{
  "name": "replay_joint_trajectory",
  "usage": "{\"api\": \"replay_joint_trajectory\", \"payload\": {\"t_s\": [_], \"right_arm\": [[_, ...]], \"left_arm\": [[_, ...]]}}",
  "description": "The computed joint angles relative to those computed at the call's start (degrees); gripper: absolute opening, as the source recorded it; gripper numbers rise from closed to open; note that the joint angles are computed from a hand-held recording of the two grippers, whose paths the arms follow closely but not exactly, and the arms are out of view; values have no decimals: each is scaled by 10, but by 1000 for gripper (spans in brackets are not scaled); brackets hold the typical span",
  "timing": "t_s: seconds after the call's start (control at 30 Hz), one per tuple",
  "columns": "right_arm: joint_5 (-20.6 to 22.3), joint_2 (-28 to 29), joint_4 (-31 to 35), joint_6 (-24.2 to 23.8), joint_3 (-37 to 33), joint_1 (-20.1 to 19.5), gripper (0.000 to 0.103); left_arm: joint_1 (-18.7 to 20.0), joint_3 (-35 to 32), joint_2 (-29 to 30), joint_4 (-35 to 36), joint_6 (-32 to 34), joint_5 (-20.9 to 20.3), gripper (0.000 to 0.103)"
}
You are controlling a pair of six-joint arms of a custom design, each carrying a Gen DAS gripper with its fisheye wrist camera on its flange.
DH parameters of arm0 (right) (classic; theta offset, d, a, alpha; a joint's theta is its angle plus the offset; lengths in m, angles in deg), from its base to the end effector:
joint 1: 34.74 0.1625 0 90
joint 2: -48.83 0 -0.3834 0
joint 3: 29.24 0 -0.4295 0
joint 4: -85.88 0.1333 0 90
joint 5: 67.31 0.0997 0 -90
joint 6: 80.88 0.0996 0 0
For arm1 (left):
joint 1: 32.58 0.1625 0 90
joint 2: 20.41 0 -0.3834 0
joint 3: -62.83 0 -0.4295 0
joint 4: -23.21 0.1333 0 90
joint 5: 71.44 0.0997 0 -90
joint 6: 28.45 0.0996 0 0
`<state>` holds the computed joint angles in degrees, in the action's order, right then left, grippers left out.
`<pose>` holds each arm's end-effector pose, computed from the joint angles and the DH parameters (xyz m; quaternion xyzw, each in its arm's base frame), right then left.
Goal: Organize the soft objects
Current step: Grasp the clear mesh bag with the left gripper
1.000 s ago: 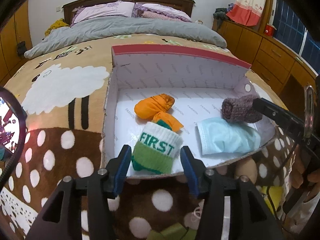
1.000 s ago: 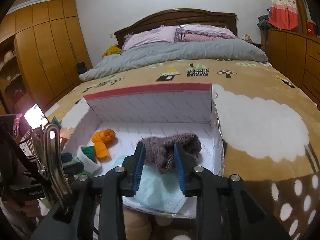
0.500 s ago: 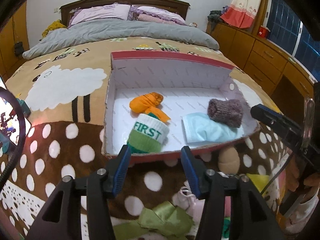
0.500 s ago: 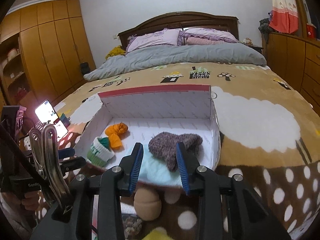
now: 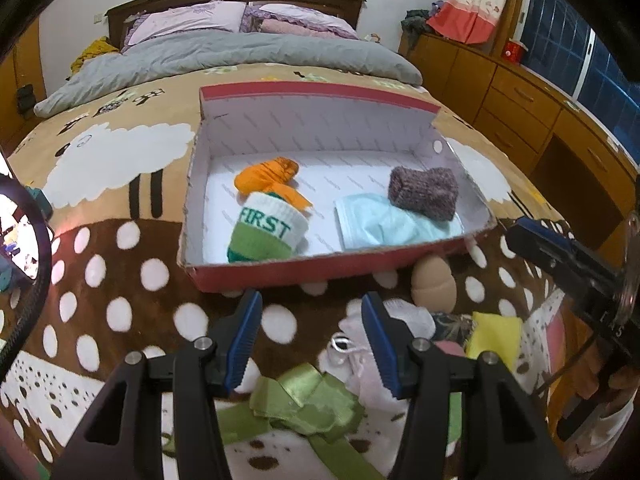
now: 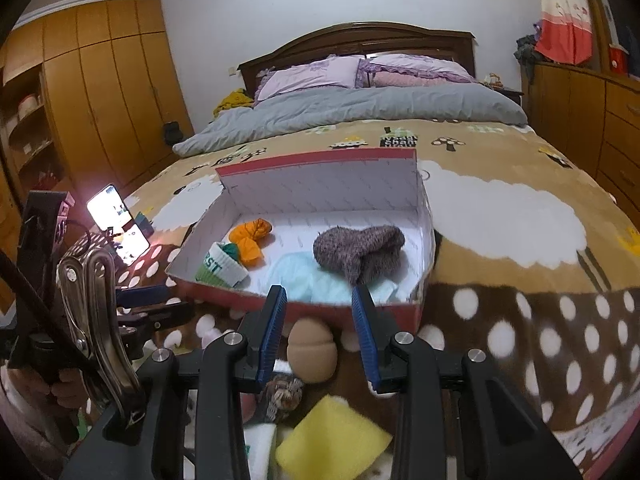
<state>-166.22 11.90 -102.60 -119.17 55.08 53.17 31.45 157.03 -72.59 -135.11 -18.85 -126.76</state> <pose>0.0909 -0.7402 0.0925 0.2476 -0.8654 0.3793 0.2142 -0.1269 -0.6944 0.1486 0.2194 0.9058 -0.2563 0.2564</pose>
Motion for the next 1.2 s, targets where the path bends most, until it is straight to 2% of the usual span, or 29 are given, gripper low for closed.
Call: {"api": "replay_joint_trajectory", "payload": {"t_s": [0.23,0.5,1.0,1.07,1.2], "right_arm": [[8,-17,-11,16,33,-7,35],[1,-26,-17,21,53,-12,35],[0,-18,-7,26,50,-19,35],[0,-17,-4,26,48,-20,35],[0,-15,-1,29,46,-20,35]], "left_arm": [[-3,11,1,15,-18,10,55],[0,16,-1,41,-31,-48,55],[10,-13,44,19,-39,-65,54],[10,-13,45,16,-37,-66,51],[11,-13,44,18,-36,-75,38]]}}
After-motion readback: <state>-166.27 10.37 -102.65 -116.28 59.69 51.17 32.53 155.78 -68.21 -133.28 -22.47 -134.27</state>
